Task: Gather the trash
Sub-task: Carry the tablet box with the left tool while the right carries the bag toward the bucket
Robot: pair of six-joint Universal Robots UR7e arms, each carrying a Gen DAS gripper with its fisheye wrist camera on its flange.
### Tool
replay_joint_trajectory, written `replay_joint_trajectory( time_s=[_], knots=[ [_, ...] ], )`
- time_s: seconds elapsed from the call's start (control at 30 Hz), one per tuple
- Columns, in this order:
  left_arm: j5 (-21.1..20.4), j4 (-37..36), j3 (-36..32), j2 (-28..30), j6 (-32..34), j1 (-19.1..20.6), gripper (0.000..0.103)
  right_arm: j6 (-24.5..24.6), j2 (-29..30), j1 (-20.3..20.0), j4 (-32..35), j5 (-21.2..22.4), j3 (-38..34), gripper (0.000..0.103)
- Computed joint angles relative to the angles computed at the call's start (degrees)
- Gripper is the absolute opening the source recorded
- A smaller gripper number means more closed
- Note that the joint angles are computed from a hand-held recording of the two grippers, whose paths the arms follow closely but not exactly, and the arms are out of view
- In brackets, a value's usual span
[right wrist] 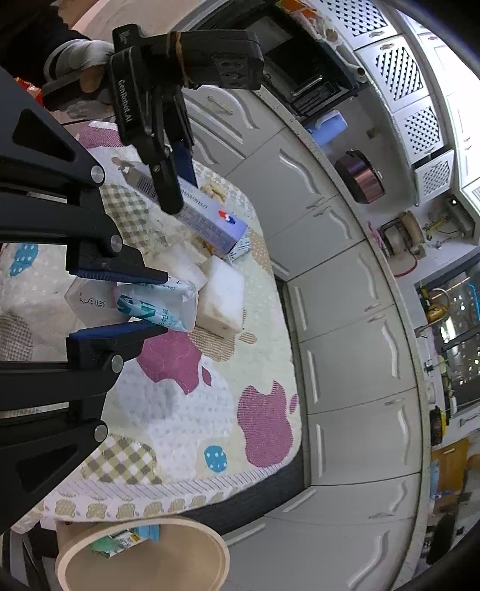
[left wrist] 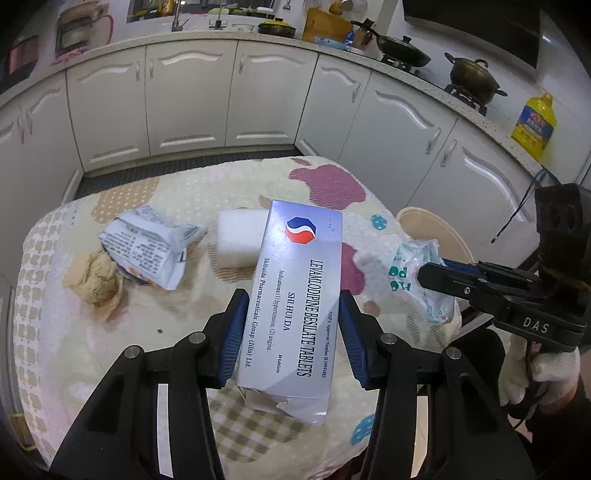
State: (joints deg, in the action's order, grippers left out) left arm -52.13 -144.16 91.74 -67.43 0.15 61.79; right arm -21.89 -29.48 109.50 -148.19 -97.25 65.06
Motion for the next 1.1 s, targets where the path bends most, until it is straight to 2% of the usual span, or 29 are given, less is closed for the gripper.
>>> replay_joint_trajectory(
  time_s=[0.27, 0.53, 1.1],
  knots=[
    [1.23, -3.1, 0.26, 2.24, 1.1, -2.0, 0.047, 0.04, -2.6, -0.45, -2.98, -0.59, 2.84, 0.019],
    [0.42, -4.43, -1.16, 5.05, 1.9, -3.2, 0.047, 0.59, -5.45, -1.57, -5.56, -1.43, 5.5, 0.019],
    [0.39, -4.22, -5.19, 10.25, 3.26, -4.42, 0.047, 1.75, -7.49, -3.5, -6.8, -1.89, 6.52, 0.019]
  ],
)
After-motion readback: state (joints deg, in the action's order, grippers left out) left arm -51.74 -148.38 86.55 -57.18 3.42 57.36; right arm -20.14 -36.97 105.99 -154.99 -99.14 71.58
